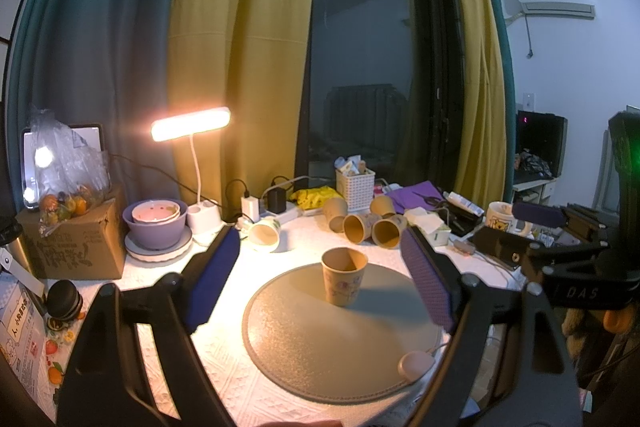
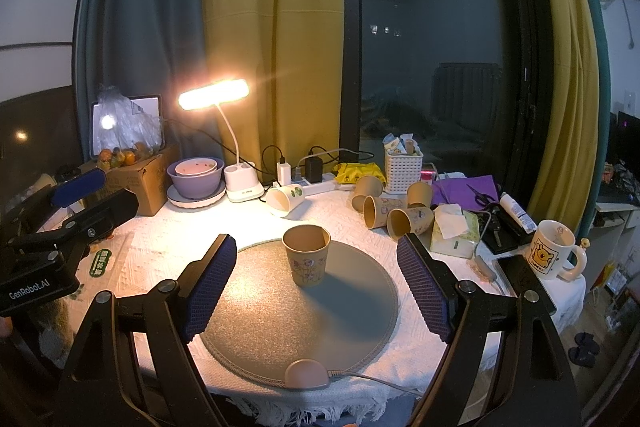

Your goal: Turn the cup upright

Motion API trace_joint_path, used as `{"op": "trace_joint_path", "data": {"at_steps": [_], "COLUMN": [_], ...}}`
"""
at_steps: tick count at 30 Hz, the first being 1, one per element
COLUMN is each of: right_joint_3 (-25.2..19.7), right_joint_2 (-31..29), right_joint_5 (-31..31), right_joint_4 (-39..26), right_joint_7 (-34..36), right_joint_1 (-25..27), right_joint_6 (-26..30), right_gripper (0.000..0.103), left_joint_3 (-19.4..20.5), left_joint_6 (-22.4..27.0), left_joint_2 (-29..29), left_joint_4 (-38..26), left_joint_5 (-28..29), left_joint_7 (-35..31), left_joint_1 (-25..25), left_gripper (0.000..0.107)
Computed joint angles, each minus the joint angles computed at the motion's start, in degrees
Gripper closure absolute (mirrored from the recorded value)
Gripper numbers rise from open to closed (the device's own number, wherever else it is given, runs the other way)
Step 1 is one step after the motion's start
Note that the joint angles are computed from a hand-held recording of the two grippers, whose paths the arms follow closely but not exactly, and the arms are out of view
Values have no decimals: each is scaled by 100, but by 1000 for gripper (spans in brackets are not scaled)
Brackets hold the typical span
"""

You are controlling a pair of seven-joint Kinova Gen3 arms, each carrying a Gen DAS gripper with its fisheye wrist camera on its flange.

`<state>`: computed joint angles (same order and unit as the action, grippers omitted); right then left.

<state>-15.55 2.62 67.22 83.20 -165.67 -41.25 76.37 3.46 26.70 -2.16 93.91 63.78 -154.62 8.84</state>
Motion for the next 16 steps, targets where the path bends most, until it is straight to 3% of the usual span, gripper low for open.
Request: {"op": "trace_joint_path", "data": {"at_steps": [16], "right_joint_3": [-8], "right_joint_2": [-20], "right_joint_5": [-8], "right_joint_4": [36], "right_joint_7": [-11], "right_joint_1": [23], "right_joint_6": [-24], "right_gripper": [18], "left_joint_3": [-4], "left_joint_6": [5], "left_joint_2": [-5], "left_joint_4": [24], "left_joint_5": [73], "left_joint_7": [-71], "left_joint_1": [24], "left_gripper": [24]}}
